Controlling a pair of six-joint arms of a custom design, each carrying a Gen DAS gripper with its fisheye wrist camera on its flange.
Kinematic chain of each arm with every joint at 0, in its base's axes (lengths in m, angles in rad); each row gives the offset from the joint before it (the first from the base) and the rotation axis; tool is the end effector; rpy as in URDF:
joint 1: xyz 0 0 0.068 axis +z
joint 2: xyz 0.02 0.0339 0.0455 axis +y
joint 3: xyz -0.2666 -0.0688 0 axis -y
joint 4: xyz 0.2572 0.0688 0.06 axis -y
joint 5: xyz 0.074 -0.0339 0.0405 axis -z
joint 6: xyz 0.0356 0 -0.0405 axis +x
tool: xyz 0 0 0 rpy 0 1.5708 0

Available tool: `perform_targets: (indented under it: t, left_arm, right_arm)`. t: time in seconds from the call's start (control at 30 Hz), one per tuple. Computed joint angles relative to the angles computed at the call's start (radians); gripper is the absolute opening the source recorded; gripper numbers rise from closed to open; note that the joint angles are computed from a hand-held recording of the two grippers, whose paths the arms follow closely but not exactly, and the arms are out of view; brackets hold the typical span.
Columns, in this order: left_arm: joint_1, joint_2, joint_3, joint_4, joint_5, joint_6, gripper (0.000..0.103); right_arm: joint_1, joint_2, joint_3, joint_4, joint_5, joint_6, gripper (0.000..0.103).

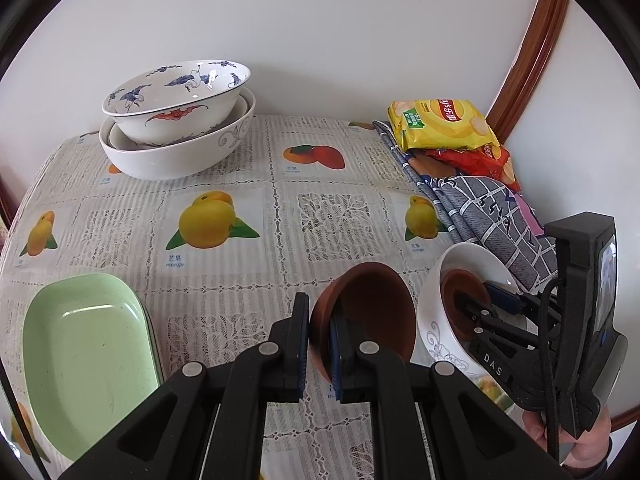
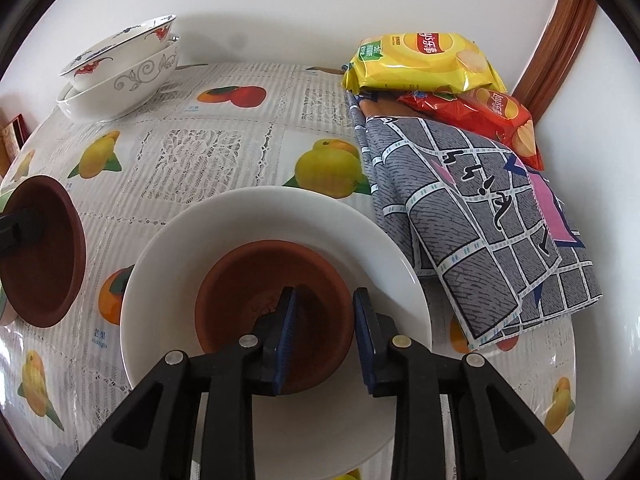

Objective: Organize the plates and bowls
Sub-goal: 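Lower the saucer into the white bowl and open the right gripper, then lower the left gripper's saucer onto the other saucer in the bowl and open it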

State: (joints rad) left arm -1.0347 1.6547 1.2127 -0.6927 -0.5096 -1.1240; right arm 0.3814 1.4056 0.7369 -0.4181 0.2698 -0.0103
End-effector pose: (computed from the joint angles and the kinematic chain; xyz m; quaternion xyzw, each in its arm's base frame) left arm 0.1911 -0.2876 0.2281 -0.0966 0.9414 -0.0684 0.3157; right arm 0.2500 0.0900 0.1682 -0.1556 0.9499 -0.0845 0.2575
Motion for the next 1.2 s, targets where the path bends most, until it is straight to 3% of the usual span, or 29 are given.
perform_targets:
  t: [0.13, 0.5, 0.73, 1.2]
  left_arm:
    - [-0.006, 0.004, 0.011, -0.002, -0.004, 0.0, 0.009]
    - [-0.045, 0.079, 0.136, -0.032, -0.032, 0.009, 0.009]
    - [-0.068, 0.17, 0.271, -0.047, -0.033, 0.039, 0.009]
    - [-0.022, 0.354, 0.428, -0.002, 0.075, 0.09, 0.01]
  right_arm:
    - [-0.006, -0.041, -0.009, -0.008, -0.019, 0.01, 0.04]
    - [-0.11, -0.302, -0.052, -0.093, -0.149, -0.02, 0.042]
    - [-0.296, -0.448, -0.074, -0.163, -0.262, -0.105, 0.044]
    - [-0.628, -0.481, -0.127, -0.213, -0.431, -0.275, 0.044]
